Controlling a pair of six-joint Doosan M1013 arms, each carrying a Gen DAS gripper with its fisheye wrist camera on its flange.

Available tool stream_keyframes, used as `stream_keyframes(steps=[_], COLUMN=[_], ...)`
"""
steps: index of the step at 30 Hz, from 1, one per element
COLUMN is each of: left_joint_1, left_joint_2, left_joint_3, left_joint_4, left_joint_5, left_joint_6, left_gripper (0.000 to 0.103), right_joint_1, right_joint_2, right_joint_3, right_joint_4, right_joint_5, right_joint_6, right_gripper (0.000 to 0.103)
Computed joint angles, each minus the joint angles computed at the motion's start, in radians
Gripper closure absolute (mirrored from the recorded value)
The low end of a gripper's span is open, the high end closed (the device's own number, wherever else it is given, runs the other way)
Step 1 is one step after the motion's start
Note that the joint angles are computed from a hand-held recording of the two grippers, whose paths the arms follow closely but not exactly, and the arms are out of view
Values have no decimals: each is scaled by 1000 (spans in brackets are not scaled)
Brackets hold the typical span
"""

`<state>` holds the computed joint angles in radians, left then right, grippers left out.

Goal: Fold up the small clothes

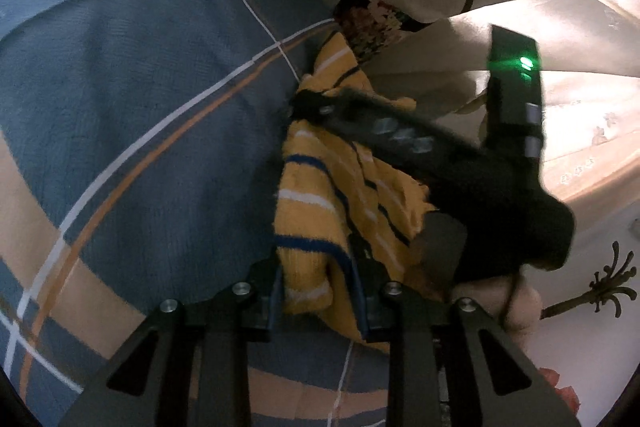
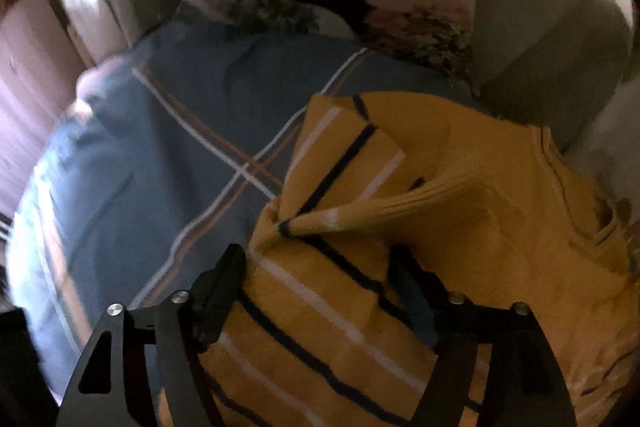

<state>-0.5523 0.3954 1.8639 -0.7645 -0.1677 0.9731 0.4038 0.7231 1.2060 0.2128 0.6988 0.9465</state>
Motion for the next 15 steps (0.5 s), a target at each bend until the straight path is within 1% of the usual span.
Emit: stream_keyframes(steps=[2,3,4,5,6,7,8,11,14,15], left_joint_1=[-8,-12,-18,-22,-27,-33,-39,-52,-53,-52], left_joint_2=[-13,-19,-31,-41,-49,-59,-70,-92,-98,-96], left_joint_3=[11,18,29,37,42,46,51,54,34,26], left_joint_4=[-51,-60,-54,-71,-124,-185,-235,-294,-327,-333], left_joint_5=[-4,-8,-19,-30,-38,-49,-64,-95,-88,-79], left_joint_6=[48,53,42,58,115,180,238,314,381,396], left_gripper=[77,77,77,77,77,77,77,77,77,77], right_joint_1=[8,10,7,0,-8,-22,-33,-75,-128,-155], right_joint_2=[-12,-18,-26,-35,-41,-49,-57,-79,-95,-100], right_joint_3=[29,42,57,67,71,73,77,82,75,73], right_joint_4=[-54,-70,-57,-26,11,85,146,317,471,527], right_joint_5=[-54,-82,-105,-117,-118,-106,-97,-66,-9,11], right_joint_6=[10,18,6,-14,-35,-78,-113,-216,-290,-319], right_gripper=[25,34,48,56,73,80,82,85,86,86])
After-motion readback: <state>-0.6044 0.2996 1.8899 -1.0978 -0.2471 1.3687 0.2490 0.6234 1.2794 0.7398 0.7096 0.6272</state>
